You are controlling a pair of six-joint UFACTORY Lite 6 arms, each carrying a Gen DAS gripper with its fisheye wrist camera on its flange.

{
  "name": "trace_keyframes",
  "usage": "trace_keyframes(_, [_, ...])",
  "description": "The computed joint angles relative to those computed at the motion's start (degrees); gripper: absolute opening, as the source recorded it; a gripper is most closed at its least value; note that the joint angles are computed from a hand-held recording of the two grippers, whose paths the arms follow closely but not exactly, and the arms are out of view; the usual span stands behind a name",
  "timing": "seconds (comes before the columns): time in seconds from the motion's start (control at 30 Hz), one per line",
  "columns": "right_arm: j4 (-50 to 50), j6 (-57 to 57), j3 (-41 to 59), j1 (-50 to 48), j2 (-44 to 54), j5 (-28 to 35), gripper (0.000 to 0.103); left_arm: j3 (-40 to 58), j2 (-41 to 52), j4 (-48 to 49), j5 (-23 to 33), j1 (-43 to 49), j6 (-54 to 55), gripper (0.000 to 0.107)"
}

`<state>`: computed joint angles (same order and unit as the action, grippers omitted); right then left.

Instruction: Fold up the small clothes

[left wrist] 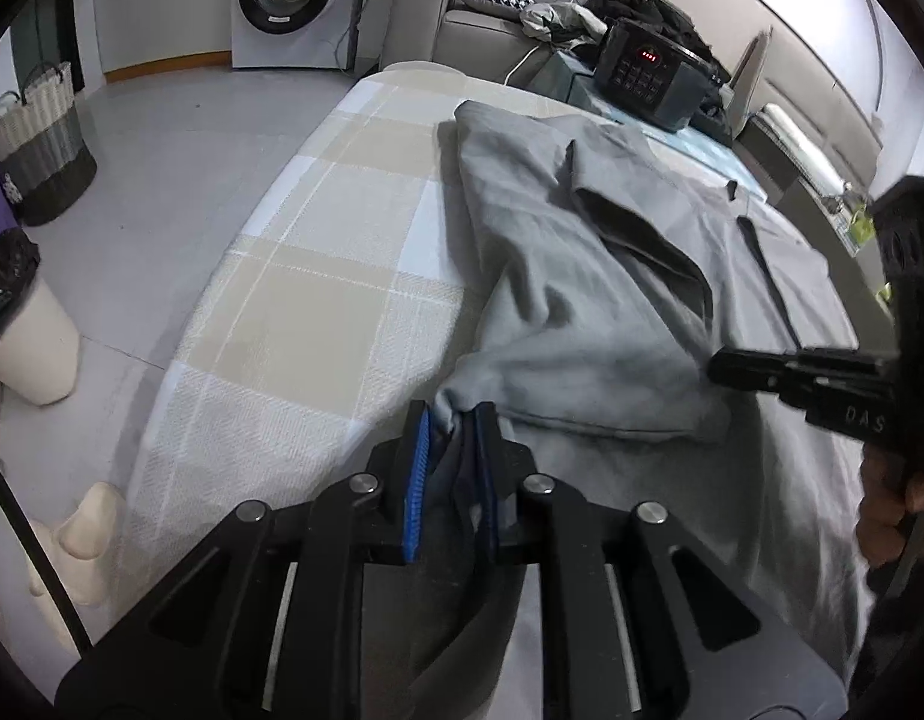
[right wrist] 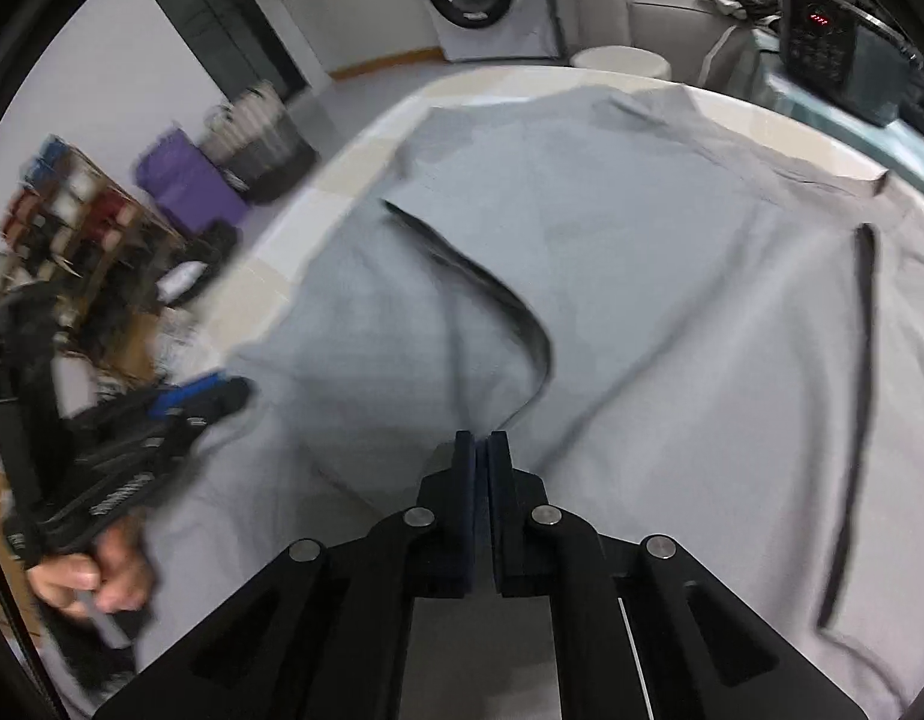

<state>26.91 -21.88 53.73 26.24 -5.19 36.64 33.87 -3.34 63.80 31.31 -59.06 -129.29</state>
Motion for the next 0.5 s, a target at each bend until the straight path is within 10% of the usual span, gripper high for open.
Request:
trace_keyframes(0.2, [2.6, -1.2, 0.0, 1.2, -1.7, -8.3, 0.04, -1.9, -5.3, -0.8, 4.4, -4.2, -2.3, 0.016])
trace_keyframes(0.37, [-1.4, 0.6, 3.5, 5.0, 3.1, -15.2, 0.044, -3.2, -9.5, 0.4, 6.4, -4.7, -4.7, 0.049])
trace_keyframes(0.5, [-5.9, 4.1, 7.8, 6.1, 10.3, -18.0, 0.044, -3.4, -9.8, 3.7, 3.8, -1.6, -8.5, 0.053])
